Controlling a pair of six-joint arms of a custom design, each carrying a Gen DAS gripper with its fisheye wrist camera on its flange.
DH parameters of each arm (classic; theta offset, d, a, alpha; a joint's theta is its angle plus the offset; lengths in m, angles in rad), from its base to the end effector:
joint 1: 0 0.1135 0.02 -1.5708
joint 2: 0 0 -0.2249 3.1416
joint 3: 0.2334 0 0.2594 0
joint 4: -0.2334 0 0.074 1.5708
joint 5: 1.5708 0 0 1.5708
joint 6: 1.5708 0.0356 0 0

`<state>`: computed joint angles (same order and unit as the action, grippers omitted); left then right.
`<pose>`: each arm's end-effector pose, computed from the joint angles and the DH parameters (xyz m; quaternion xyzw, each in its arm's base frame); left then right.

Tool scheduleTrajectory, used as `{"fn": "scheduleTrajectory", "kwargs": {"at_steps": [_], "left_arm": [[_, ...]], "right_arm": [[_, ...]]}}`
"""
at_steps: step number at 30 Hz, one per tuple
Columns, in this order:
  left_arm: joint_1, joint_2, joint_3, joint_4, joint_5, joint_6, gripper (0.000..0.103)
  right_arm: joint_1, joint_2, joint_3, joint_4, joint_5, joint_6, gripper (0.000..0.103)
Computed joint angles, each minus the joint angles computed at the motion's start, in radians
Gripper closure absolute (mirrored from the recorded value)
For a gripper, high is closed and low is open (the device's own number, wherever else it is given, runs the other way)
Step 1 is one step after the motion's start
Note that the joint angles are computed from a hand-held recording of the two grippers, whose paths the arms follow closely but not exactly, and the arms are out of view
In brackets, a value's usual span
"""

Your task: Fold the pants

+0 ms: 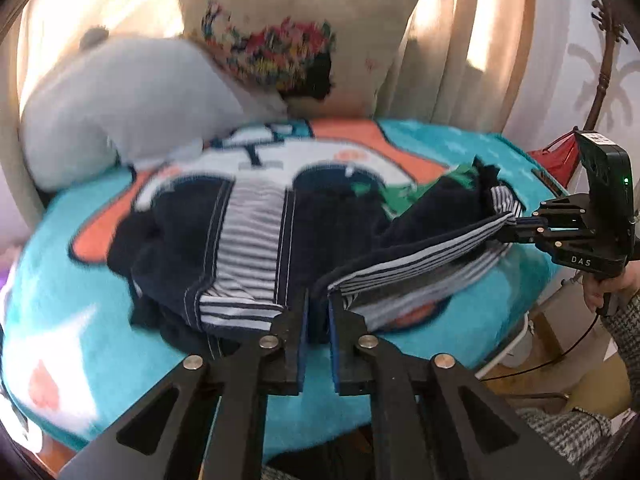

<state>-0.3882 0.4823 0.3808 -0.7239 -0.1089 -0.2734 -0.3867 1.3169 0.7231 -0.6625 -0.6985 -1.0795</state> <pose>0.1422 -0.0540 0.1715 0.0336 0.9296 -0.0702 0.3603 0.2287 -0.0684 0.1434 -0.3655 0.8547 0.1527 0.3355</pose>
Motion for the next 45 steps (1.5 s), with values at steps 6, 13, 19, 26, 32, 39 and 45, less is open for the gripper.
{"fn": "scheduleTrajectory", "kwargs": {"at_steps": [6,13,19,26,32,39,45], "left_arm": [[0.016,-0.128,-0.053,-0.084,0.028,-0.007,0.088],[0.150,-0.343,-0.061,-0.264,0.146,0.046,0.067],[0.475,-0.432,-0.034,-0.361,0.367,0.166,0.066],[0.749,-0.390,0.001,-0.318,0.545,0.208,0.058],[0.927,-0.242,-0.005,-0.218,0.683,0.219,0.054],[1.054,0.068,0.024,-0.031,0.812,0.222,0.036],[0.953,0.454,0.120,0.242,0.789,0.175,0.026]], "right_arm": [[-0.078,0.011,-0.014,-0.016,-0.035,-0.001,0.066],[-0.242,0.061,0.160,-0.190,-0.220,-0.020,0.040],[-0.153,0.102,0.124,0.051,-0.148,0.285,0.037],[-0.172,0.229,0.210,0.041,-0.239,0.398,0.089],[-0.277,0.306,0.246,0.093,-0.175,0.463,0.087],[-0.373,0.336,0.251,0.113,-0.301,0.510,0.040],[-0.304,0.378,0.294,0.078,-0.308,0.506,0.034]]}}
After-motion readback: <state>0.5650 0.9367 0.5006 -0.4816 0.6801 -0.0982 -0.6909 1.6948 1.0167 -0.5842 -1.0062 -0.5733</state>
